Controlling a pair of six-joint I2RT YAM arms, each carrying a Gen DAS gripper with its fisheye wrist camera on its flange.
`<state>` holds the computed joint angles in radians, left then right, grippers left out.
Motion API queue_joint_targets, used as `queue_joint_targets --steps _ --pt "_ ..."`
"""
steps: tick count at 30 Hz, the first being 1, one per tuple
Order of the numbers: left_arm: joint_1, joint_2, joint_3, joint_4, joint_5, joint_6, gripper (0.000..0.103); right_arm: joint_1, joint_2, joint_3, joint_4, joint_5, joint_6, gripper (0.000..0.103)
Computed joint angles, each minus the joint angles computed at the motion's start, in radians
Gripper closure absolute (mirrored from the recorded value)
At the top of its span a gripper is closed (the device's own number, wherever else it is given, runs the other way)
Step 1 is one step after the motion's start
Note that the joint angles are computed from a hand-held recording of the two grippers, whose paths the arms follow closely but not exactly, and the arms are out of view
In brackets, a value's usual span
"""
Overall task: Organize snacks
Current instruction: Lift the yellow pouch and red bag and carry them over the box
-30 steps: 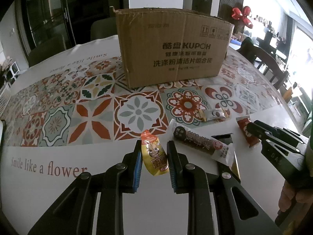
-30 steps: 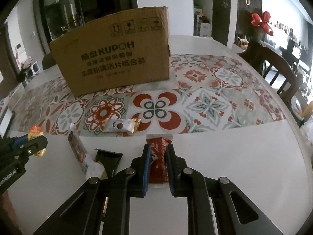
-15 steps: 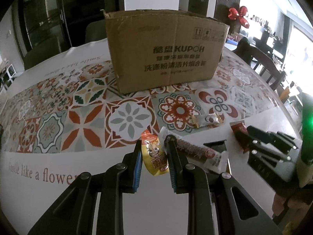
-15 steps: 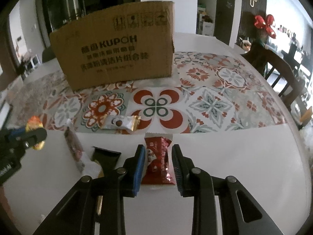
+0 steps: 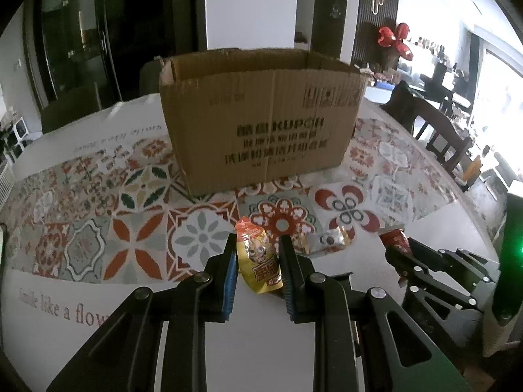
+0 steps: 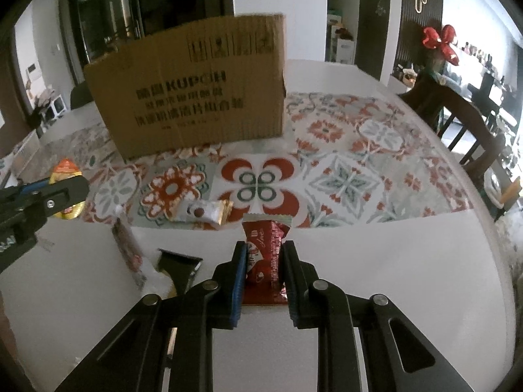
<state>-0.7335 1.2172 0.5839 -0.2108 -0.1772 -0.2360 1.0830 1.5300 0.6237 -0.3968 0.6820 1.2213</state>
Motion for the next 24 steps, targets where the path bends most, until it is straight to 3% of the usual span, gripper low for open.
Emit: queue_joint_targets --steps 8,14,24 --pt "0.007 -0.072 0.067 -0.061 -0.014 0.013 0.079 0.025 -0.131 0.057 -0.095 0.091 -0.044 0.080" --pt "0.011 -0.090 0.141 -0.085 -0.042 0.019 0.079 0.006 -0.196 0.106 -0.105 0.148 -0.143 0.080" --pt "0.047 -0.034 0.256 -0.088 -0.038 0.054 0.079 -0.107 -0.266 0.146 0.010 0.142 -0.351 0.080"
